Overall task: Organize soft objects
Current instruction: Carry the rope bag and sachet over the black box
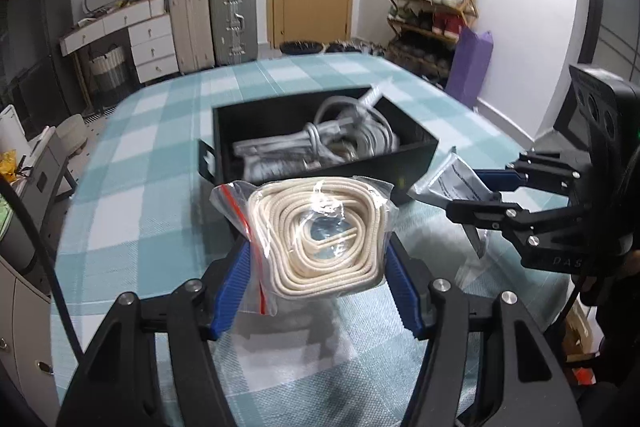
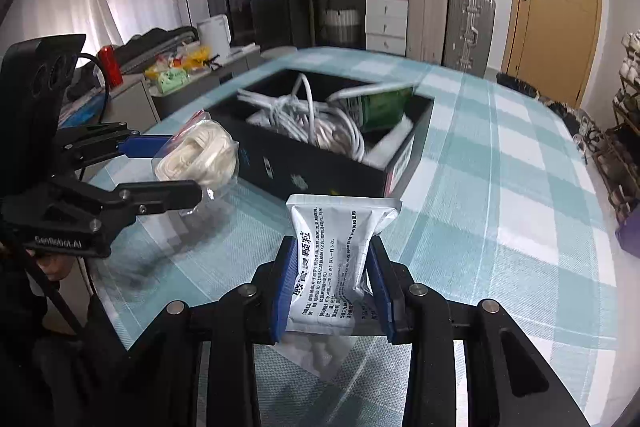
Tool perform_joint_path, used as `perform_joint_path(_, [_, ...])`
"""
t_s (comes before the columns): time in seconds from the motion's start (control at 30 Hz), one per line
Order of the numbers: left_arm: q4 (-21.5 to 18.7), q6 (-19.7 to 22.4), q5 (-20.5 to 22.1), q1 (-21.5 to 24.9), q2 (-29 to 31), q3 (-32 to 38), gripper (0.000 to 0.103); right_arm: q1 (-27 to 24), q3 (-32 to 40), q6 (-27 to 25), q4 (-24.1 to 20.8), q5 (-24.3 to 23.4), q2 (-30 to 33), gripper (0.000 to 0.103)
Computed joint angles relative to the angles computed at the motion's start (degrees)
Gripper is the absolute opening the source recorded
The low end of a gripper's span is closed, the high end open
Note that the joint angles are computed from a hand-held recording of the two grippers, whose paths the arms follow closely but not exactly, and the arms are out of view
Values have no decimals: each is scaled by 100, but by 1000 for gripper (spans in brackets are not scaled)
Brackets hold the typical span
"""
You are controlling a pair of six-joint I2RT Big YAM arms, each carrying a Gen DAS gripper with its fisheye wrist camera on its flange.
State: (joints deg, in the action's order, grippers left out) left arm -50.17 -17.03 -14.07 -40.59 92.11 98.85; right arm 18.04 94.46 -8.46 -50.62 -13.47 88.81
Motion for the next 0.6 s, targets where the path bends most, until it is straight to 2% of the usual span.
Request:
perform_joint_path(0.33, [199, 18, -277, 75, -96, 72, 63, -39, -22, 338, 525, -67, -202, 35])
perform_joint_path(0.6, [216, 64, -428, 162, 21, 326, 63, -27, 230, 462, 672, -84, -128, 35])
